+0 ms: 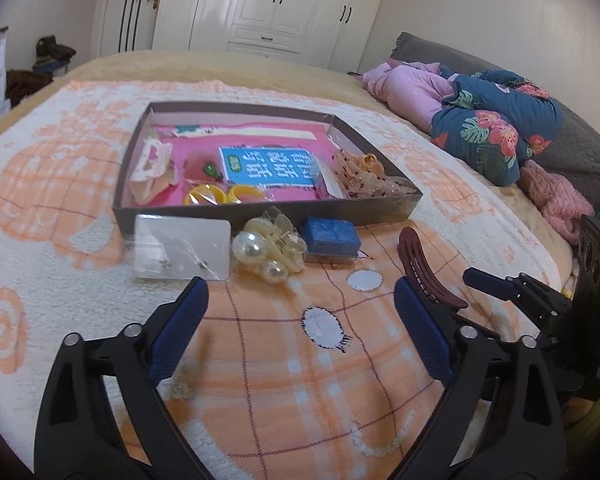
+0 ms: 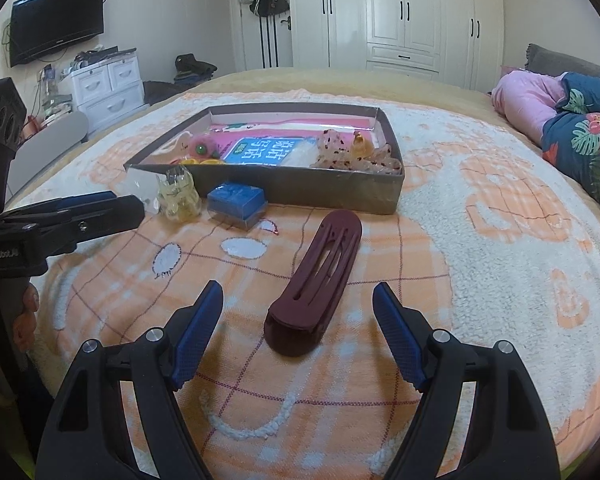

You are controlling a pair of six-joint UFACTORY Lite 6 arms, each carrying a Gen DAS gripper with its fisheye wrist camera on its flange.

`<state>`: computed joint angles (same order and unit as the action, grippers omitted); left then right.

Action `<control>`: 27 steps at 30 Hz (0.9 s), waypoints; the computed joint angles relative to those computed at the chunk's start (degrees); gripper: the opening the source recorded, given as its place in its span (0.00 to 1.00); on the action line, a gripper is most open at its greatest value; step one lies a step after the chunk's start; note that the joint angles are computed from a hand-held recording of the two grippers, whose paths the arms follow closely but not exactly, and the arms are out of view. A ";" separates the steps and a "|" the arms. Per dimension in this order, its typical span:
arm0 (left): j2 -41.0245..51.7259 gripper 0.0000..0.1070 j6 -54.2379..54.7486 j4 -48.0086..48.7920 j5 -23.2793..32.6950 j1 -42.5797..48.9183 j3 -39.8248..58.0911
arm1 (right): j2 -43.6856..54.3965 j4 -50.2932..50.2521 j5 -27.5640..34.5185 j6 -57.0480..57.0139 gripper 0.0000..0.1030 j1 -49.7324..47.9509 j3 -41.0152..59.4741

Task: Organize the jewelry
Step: 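Grasp the pearl-bead clip with the left tool while the right tool grasps the maroon hair clip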

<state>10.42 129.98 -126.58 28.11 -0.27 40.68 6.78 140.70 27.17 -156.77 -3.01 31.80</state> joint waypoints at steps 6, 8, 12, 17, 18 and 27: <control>3.66 0.71 -4.69 3.77 0.21 0.11 3.37 | 3.25 -1.13 -0.87 2.53 0.73 0.33 2.75; 4.50 0.71 -5.19 4.22 -0.01 -0.36 4.30 | 4.00 -2.10 -0.80 3.51 0.73 0.16 3.34; 7.21 0.70 -8.77 6.77 0.26 -0.67 7.02 | 4.76 -2.61 -0.60 3.76 0.73 -0.24 3.72; 9.35 0.69 -12.92 8.79 0.89 -0.21 10.26 | 5.40 -2.76 -0.51 3.96 0.73 -0.30 4.16; 9.81 0.69 -13.84 9.27 0.90 -0.16 10.84 | 5.48 -2.72 -0.53 3.89 0.73 -0.27 4.20; 14.37 0.69 -25.38 15.16 3.35 1.62 16.12 | 6.22 -1.96 -0.56 3.38 0.73 0.04 4.62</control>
<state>24.79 104.61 -111.42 31.46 1.35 56.79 13.00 138.73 26.62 -153.39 -2.97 36.42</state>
